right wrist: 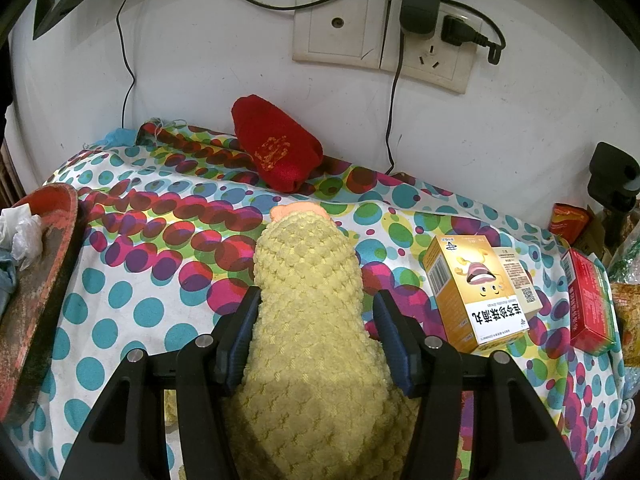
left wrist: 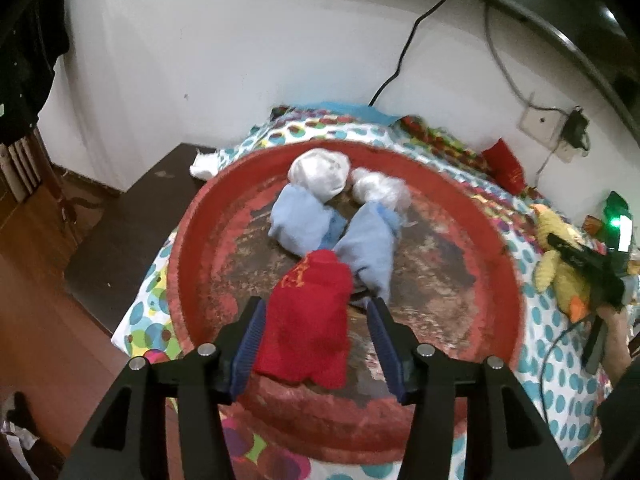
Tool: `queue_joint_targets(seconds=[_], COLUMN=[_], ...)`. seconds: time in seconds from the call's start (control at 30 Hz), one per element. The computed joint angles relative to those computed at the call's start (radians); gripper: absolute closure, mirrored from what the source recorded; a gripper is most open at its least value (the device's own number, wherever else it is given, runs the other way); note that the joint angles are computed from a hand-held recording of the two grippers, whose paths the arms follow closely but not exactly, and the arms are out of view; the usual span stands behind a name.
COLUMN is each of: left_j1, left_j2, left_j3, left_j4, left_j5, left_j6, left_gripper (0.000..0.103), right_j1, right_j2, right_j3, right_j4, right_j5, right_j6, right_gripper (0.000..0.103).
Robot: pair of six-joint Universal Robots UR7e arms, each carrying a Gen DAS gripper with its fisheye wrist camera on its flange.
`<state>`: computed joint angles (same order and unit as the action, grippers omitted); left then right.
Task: Organize objects
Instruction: 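Lower the red sock into the tray and open the left gripper, then carry the yellow duck into the red tray and open the right gripper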
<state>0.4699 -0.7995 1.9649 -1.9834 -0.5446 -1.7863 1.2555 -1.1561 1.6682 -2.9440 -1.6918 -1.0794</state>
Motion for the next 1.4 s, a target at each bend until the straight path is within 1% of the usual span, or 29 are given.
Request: queue_joint_targets(seconds=[0.07, 0.13, 0.17, 0.27, 0.33, 0.4, 0.47, 0.5, 0.57, 0.63, 0.7, 0.87, 0.93, 1.03, 1.13, 1.2, 1.33, 1.4], left_j1=[-0.028, -0.051, -0.068, -0.079, -0.086, -0.097, -0.090, -0.084, -0.075, -0.072, -0.069, -0.066, -0.063, -0.061, -0.059, -0.053, -0.045, -0.048], left_j2=[0.002, 0.005, 0.006, 0.002, -0.004, -0.001, 0.007, 0.010, 0.024, 0.033, 0.042, 0.052, 0.055, 0.061, 0.070, 0.074, 0.073, 0.071], left_j3=[-0.012, -0.012, 0.002, 0.028, 0.047, 0.067, 0.071, 0.070, 0.059, 0.057, 0.056, 0.056, 0.064, 0.057, 0.045, 0.050, 0.062, 0.066], left_j4=[0.073, 0.115, 0.109, 0.043, -0.010, -0.053, -0.095, -0.108, -0.108, -0.126, -0.154, -0.177, -0.216, -0.205, -0.170, -0.196, -0.231, -0.232], left_j5=[0.000, -0.008, -0.011, -0.014, -0.001, 0.027, 0.020, 0.012, 0.001, -0.003, -0.005, -0.006, -0.011, -0.012, -0.011, -0.018, -0.035, -0.031], left_j6=[-0.050, -0.080, -0.088, -0.059, -0.049, -0.044, -0.006, 0.011, 0.027, 0.050, 0.085, 0.109, 0.134, 0.130, 0.116, 0.133, 0.143, 0.136], left_gripper=[0.049, 0.049, 0.049, 0.049, 0.049, 0.049, 0.049, 0.049, 0.049, 0.049, 0.049, 0.049, 0.049, 0.049, 0.049, 0.049, 0.049, 0.049], right_j1=[-0.001, -0.001, -0.001, 0.005, 0.028, 0.051, 0.081, 0.092, 0.109, 0.124, 0.136, 0.156, 0.163, 0.164, 0.166, 0.168, 0.169, 0.169], right_j2=[-0.004, -0.004, -0.002, 0.000, 0.011, 0.025, 0.046, 0.054, 0.070, 0.087, 0.097, 0.119, 0.127, 0.135, 0.135, 0.135, 0.124, 0.115], right_j3=[0.000, 0.000, -0.002, -0.012, -0.034, -0.046, -0.055, -0.057, -0.071, -0.083, -0.109, -0.175, -0.194, -0.195, -0.192, -0.190, -0.169, -0.158], right_j4=[0.009, 0.008, 0.008, 0.029, 0.066, 0.072, 0.059, 0.051, 0.067, 0.068, 0.119, 0.246, 0.275, 0.261, 0.255, 0.243, 0.210, 0.197], right_j5=[0.005, 0.003, 0.003, -0.020, -0.090, -0.159, -0.249, -0.280, -0.346, -0.407, -0.454, -0.532, -0.555, -0.567, -0.566, -0.567, -0.546, -0.531], right_j6=[0.009, 0.008, 0.009, 0.008, 0.012, -0.008, -0.054, -0.065, -0.059, -0.080, -0.062, -0.020, -0.020, -0.042, -0.035, -0.044, -0.074, -0.081], right_gripper=[0.050, 0.050, 0.050, 0.050, 0.048, 0.048, 0.048, 0.047, 0.045, 0.043, 0.043, 0.044, 0.044, 0.045, 0.050, 0.052, 0.056, 0.057])
